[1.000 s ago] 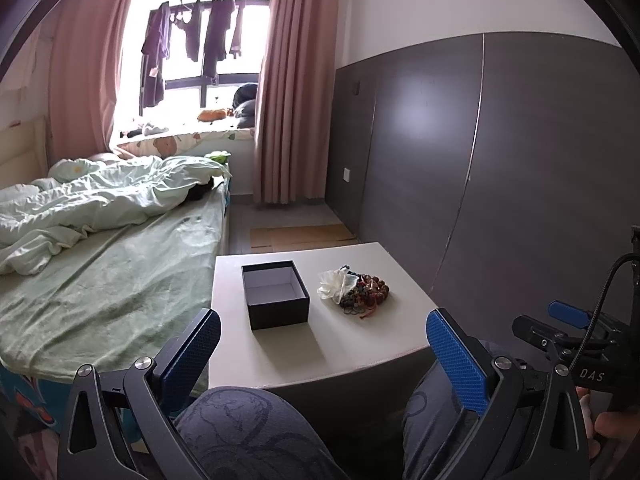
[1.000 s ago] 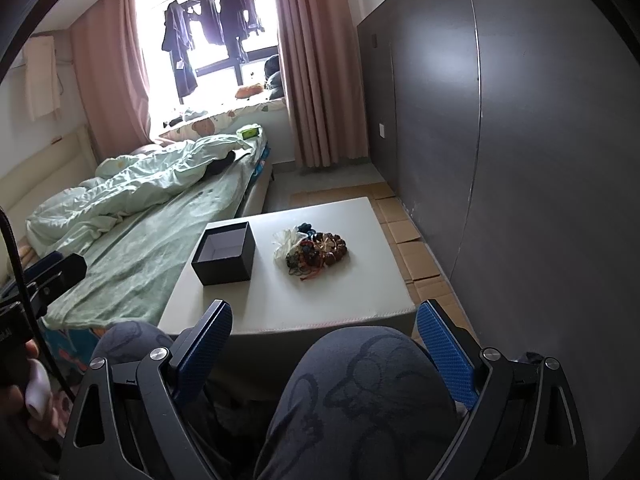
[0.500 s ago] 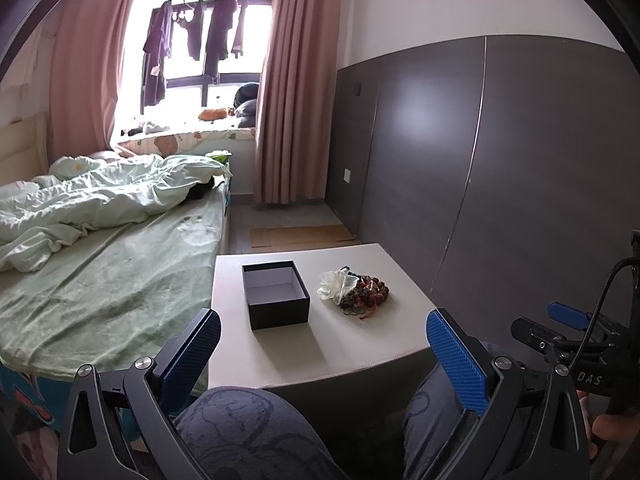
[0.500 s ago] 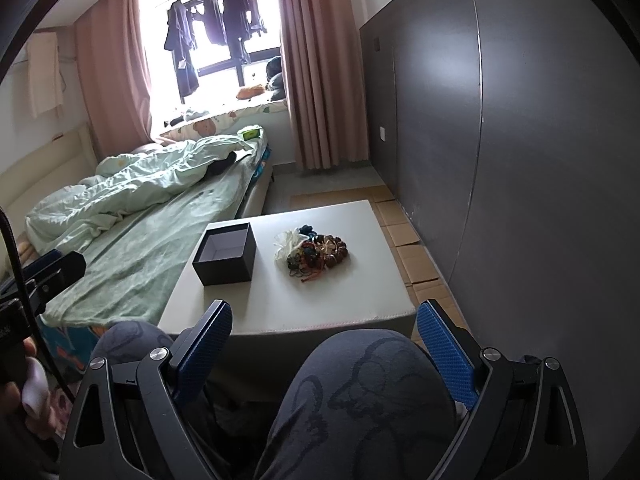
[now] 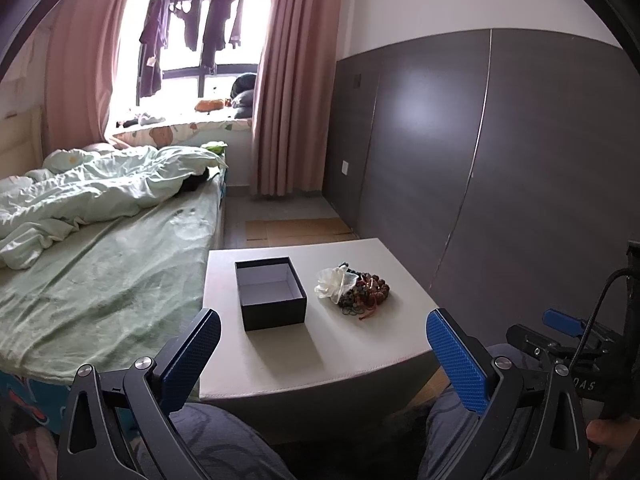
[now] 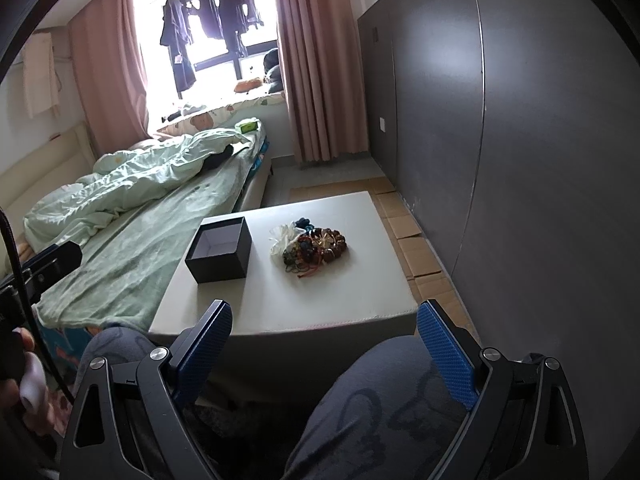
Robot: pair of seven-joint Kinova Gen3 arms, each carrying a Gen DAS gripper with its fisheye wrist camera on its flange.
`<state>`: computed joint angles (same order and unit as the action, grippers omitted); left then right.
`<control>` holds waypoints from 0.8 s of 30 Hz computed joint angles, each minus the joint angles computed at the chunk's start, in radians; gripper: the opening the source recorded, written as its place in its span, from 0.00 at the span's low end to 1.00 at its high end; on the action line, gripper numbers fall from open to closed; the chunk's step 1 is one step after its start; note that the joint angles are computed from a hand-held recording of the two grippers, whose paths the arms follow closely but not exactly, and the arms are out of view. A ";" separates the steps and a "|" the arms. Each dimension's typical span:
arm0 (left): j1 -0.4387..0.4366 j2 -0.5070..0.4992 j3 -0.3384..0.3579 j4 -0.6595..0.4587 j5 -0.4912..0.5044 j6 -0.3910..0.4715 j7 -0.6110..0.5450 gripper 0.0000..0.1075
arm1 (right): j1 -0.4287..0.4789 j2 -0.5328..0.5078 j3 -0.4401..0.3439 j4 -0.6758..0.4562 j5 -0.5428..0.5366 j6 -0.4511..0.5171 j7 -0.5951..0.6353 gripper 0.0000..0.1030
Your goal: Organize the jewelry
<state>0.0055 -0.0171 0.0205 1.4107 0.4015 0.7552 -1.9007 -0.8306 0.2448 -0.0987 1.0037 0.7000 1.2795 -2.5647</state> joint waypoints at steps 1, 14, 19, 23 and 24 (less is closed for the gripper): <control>0.001 0.007 0.001 -0.008 -0.001 0.004 0.000 0.96 | 0.010 0.003 0.001 -0.001 -0.009 -0.009 0.004 0.91; -0.018 0.186 0.051 -0.207 -0.020 0.101 0.033 0.95 | 0.198 0.037 0.028 -0.014 -0.227 -0.158 0.094 0.91; -0.014 0.276 0.077 -0.302 -0.039 0.142 0.042 0.91 | 0.261 0.084 0.041 -0.052 -0.336 -0.197 0.156 0.90; -0.006 0.379 0.092 -0.434 -0.060 0.232 0.076 0.80 | 0.341 0.131 0.041 -0.086 -0.468 -0.238 0.209 0.78; -0.008 0.396 0.096 -0.456 -0.060 0.248 0.077 0.76 | 0.354 0.140 0.043 -0.093 -0.494 -0.242 0.217 0.77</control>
<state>-0.0020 0.3786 0.1169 0.9549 0.3419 1.0032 -1.8233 -0.4763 0.3852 -0.0559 0.9108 0.2065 1.0374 -2.3477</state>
